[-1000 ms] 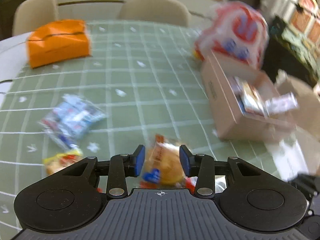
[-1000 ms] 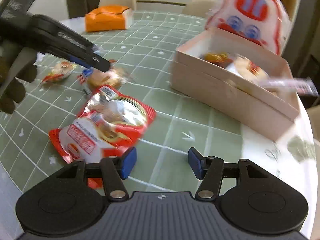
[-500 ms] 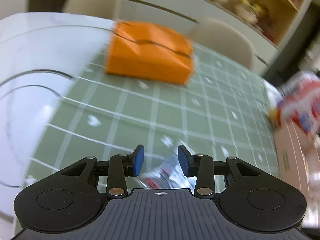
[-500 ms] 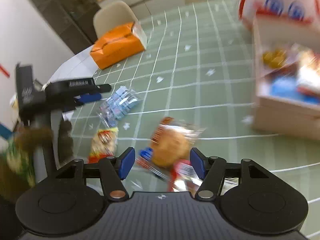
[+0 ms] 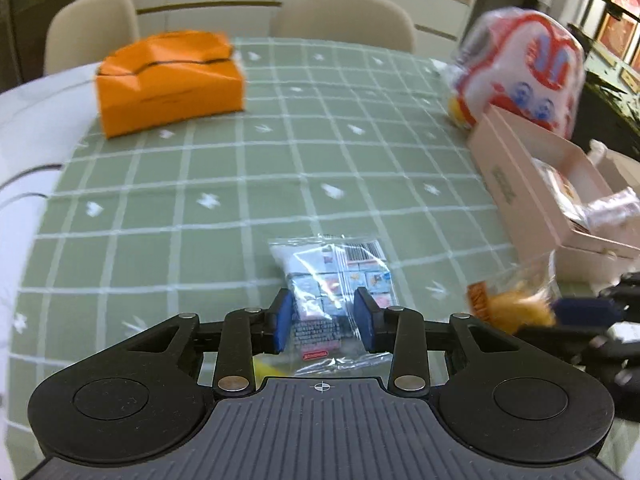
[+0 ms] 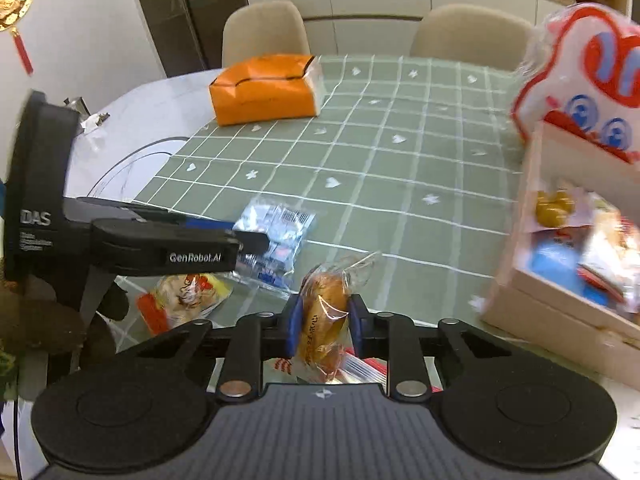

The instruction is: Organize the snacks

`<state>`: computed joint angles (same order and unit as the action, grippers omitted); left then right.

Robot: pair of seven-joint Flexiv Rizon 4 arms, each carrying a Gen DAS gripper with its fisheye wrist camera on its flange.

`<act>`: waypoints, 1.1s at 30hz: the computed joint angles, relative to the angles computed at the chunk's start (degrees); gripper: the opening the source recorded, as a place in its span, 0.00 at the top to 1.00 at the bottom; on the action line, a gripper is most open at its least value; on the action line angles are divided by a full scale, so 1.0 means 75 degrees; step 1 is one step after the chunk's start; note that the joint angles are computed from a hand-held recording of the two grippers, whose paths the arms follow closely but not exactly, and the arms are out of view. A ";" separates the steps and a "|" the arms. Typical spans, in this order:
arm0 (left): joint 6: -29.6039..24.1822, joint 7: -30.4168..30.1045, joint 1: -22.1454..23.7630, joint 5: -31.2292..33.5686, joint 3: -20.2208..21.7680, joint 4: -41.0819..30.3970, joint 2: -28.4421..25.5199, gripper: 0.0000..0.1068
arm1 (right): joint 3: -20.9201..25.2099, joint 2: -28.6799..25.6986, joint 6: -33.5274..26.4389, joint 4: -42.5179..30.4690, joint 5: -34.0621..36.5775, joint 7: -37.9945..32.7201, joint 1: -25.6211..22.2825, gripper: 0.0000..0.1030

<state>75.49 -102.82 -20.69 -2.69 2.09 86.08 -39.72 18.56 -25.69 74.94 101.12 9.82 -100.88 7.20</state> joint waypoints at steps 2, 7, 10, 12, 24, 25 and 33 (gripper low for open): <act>-0.0100 -0.0099 -0.0159 0.0029 0.0025 -0.0052 -0.0010 0.63 | 0.0093 0.0215 -0.0044 0.0178 0.0195 -0.0203 -0.0313 0.77; -0.0393 -0.0160 -0.0408 0.0082 -0.0123 -0.0186 -0.0017 0.63 | 0.0188 0.0775 -0.0318 0.0551 0.1189 -0.0871 -0.1135 0.77; -0.0535 -0.0409 -0.0683 0.0206 -0.0007 -0.0316 -0.0037 0.64 | -0.0115 0.0968 -0.0852 0.0724 0.1629 -0.0991 -0.1384 0.77; -0.0457 -0.0875 -0.1000 0.0449 0.0315 -0.0335 0.0030 0.64 | -0.0194 0.1057 -0.1195 0.0785 0.2085 -0.1333 -0.1600 0.72; -0.1428 -0.0594 -0.2223 0.1720 0.0626 -0.0494 0.0370 0.63 | -0.0244 0.1197 0.0421 0.1684 0.3942 -0.3606 -0.1860 0.27; -0.1612 -0.0664 -0.2446 0.2174 0.0790 -0.0678 0.0311 0.59 | -0.0239 0.1173 0.0624 0.1767 0.3840 -0.3691 -0.1770 0.26; -0.2045 0.0928 -0.1810 0.2013 -0.0559 -0.0721 0.0210 0.44 | 0.0859 0.0851 0.1765 0.1902 0.4206 -0.4849 -0.2512 0.19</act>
<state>60.15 -95.86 -34.26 12.41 -2.10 80.68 -38.14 25.00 -19.31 88.18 115.39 41.37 -137.24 -11.63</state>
